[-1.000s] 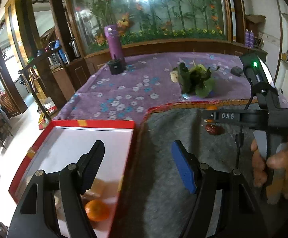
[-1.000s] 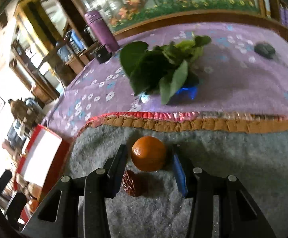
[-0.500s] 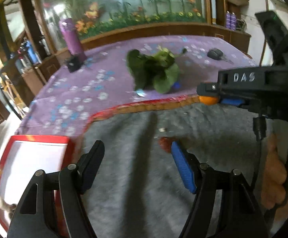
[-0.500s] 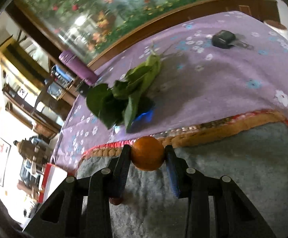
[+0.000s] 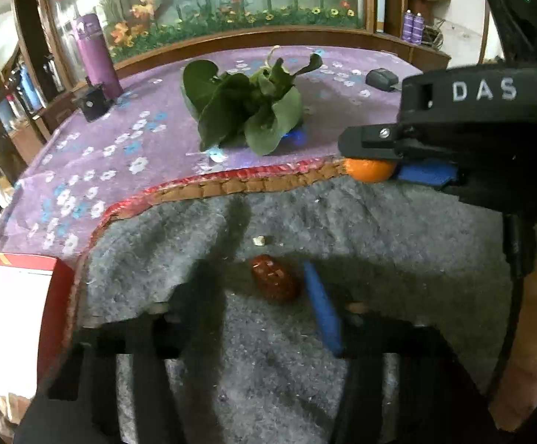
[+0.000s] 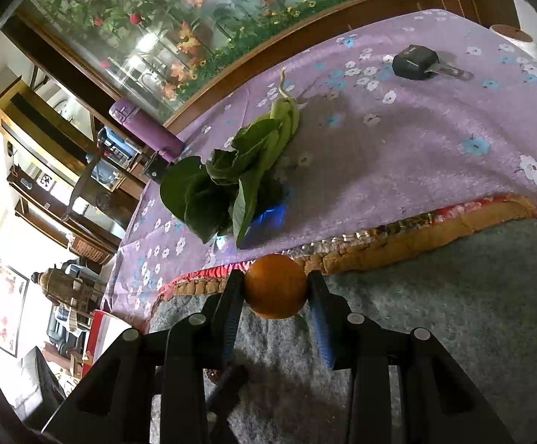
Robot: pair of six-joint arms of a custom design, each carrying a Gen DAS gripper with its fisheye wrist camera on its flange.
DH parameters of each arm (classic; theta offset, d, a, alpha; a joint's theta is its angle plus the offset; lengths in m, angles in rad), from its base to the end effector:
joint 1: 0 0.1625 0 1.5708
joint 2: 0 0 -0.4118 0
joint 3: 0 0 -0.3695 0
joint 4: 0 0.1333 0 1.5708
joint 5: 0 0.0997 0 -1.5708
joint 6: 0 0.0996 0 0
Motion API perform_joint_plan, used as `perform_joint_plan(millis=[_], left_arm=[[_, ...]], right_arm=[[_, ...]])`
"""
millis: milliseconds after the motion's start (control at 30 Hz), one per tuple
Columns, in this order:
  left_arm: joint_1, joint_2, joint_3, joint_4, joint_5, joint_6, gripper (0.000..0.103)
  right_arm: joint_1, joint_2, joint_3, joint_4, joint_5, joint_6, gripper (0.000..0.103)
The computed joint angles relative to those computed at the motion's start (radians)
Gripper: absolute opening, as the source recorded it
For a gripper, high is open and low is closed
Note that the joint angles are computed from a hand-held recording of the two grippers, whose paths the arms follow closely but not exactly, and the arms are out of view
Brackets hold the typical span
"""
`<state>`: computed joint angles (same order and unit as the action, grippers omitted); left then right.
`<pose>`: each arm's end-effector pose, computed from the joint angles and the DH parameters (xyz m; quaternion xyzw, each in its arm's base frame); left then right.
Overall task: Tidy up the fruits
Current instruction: 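Grasp the last brown date with the left gripper, then carry the mandarin and date into the white tray and open both grippers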
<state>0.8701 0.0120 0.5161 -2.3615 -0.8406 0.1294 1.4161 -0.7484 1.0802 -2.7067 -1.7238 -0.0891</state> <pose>-0.3931 -0.7758 -0.0744 0.3306 0.8663 -0.2171 0.3052 -0.0052 -0.7999 0.3259 -0.0600 -0.9161 0.3787 0.1173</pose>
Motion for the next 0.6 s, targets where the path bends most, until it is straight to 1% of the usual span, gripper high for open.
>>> perform_joint_plan(millis=[33, 67, 100, 167, 233, 300, 433, 500, 567, 600], left_arm=[[0.005, -0.007, 0.001, 0.015, -0.033, -0.024, 0.025], [0.007, -0.01, 0.003, 0.015, -0.043, -0.032, 0.021], [0.005, -0.009, 0.003, 0.009, -0.038, -0.023, 0.017], [0.004, -0.017, 0.023, -0.009, -0.04, -0.012, 0.017], [0.006, -0.045, 0.071, -0.036, -0.064, -0.031, 0.017], [0.004, -0.073, 0.119, -0.079, -0.07, -0.029, 0.017], [-0.017, -0.151, 0.265, -0.219, -0.037, -0.011, 0.017], [-0.039, -0.191, 0.353, -0.335, 0.021, 0.026, 0.017], [-0.052, -0.226, 0.423, -0.438, 0.056, 0.06, 0.017], [-0.055, -0.237, 0.444, -0.47, 0.07, 0.072, 0.017]], right_arm=[[0.001, 0.002, -0.001, -0.001, -0.005, -0.003, 0.036], [0.002, 0.004, -0.003, 0.002, -0.007, -0.004, 0.036], [0.002, 0.005, -0.005, 0.006, -0.008, -0.005, 0.036], [0.003, 0.007, -0.005, 0.006, -0.01, -0.011, 0.036], [0.002, 0.006, -0.002, 0.004, -0.005, -0.016, 0.036], [0.003, 0.003, 0.004, -0.003, 0.005, -0.027, 0.036], [0.007, -0.003, 0.022, -0.023, 0.027, -0.063, 0.036], [0.011, -0.008, 0.039, -0.048, 0.041, -0.088, 0.036], [0.019, -0.014, 0.063, -0.093, 0.043, -0.123, 0.036], [0.022, -0.017, 0.074, -0.113, 0.045, -0.138, 0.036]])
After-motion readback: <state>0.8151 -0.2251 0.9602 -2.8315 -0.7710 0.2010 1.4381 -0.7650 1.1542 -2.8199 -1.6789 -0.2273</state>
